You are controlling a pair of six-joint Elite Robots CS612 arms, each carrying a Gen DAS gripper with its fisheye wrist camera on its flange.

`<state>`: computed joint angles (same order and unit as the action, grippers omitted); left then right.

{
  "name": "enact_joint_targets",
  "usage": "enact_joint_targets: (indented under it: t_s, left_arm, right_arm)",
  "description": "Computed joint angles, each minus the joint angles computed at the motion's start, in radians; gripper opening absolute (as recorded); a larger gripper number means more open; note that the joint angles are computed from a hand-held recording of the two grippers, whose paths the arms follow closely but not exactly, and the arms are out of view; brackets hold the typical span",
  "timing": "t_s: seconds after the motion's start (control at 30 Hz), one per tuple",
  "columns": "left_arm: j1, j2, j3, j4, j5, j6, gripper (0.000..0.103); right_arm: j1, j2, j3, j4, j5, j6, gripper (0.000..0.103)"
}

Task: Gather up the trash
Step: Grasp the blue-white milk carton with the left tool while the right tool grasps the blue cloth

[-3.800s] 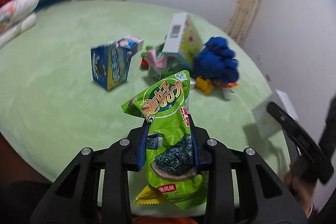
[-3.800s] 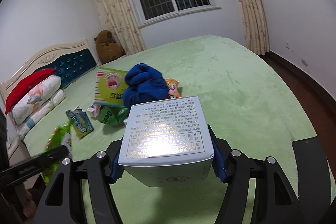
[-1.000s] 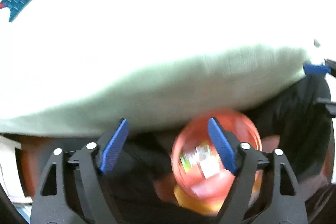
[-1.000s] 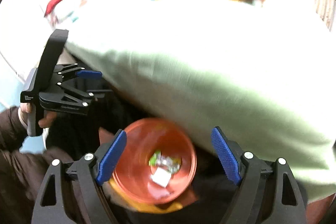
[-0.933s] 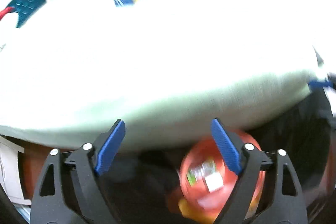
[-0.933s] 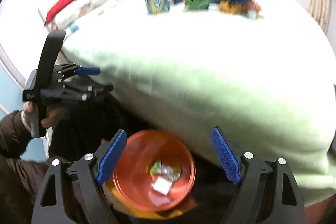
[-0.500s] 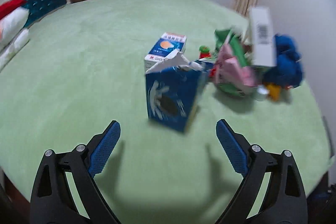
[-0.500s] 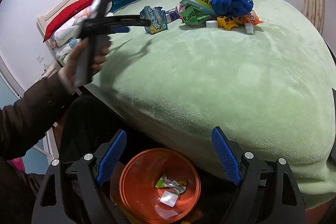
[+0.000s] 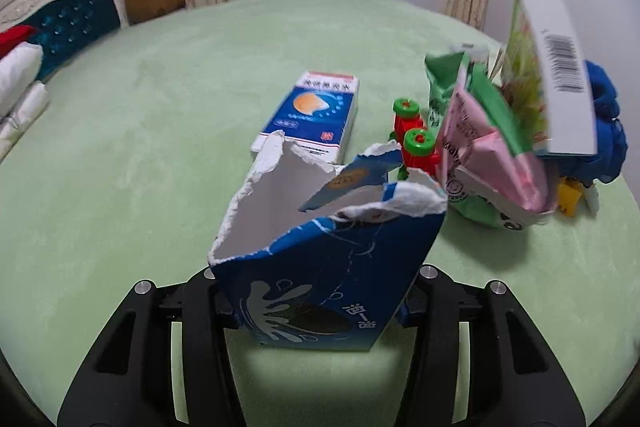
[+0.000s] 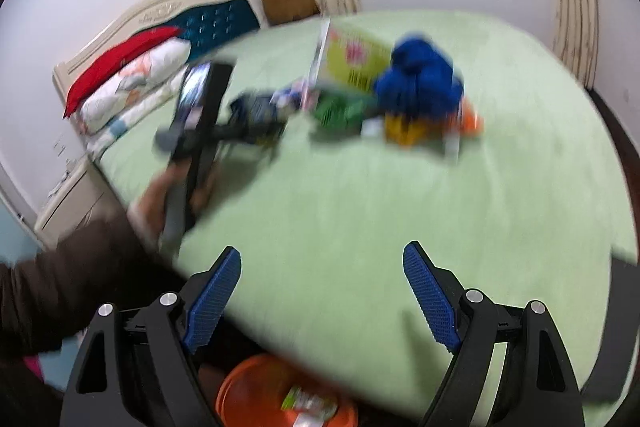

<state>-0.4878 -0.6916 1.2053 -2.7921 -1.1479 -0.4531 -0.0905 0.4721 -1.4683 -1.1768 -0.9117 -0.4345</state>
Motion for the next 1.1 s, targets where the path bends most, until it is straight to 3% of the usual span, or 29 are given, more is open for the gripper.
enact_joint_targets:
  t_s: [0.07, 0.17, 0.33, 0.53, 0.7, 0.73, 0.8, 0.97, 1.1]
  left_arm:
    - [-0.006, -0.020, 0.042, -0.042, -0.005, -0.019, 0.049]
    - [-0.017, -0.045, 0.093, -0.079, -0.010, -0.046, 0.049]
    - [-0.041, -0.068, 0.152, -0.118, 0.018, -0.066, 0.049]
    - [-0.054, -0.046, 0.143, -0.149, 0.060, -0.034, 0.049]
    - [-0.051, -0.043, 0.141, -0.158, 0.052, -0.042, 0.049]
    - [-0.051, -0.041, 0.137, -0.153, 0.055, -0.042, 0.049]
    - [-0.054, -0.039, 0.134, -0.148, 0.064, -0.037, 0.049]
    - [-0.060, -0.037, 0.133, -0.145, 0.087, -0.027, 0.049]
    - [-0.061, -0.039, 0.138, -0.153, 0.086, -0.033, 0.049]
  right_arm:
    - [0.009, -0.023, 0.063, -0.097, -0.019, 0.057, 0.083]
    - [0.028, -0.059, 0.167, -0.258, -0.107, 0.130, 0.084]
    - [0.047, -0.125, 0.341, -0.398, -0.183, 0.222, 0.085]
    - [0.061, -0.185, 0.497, -0.453, -0.204, 0.292, 0.086]
    - [0.073, -0.216, 0.582, -0.446, -0.203, 0.292, 0.086]
    - [0.075, -0.218, 0.589, -0.439, -0.201, 0.284, 0.085]
    - [0.074, -0.221, 0.599, -0.417, -0.154, 0.267, 0.061]
    - [0.074, -0.187, 0.516, -0.434, -0.160, 0.283, 0.053]
    - [0.053, -0.158, 0.428, -0.457, -0.085, 0.333, 0.054]
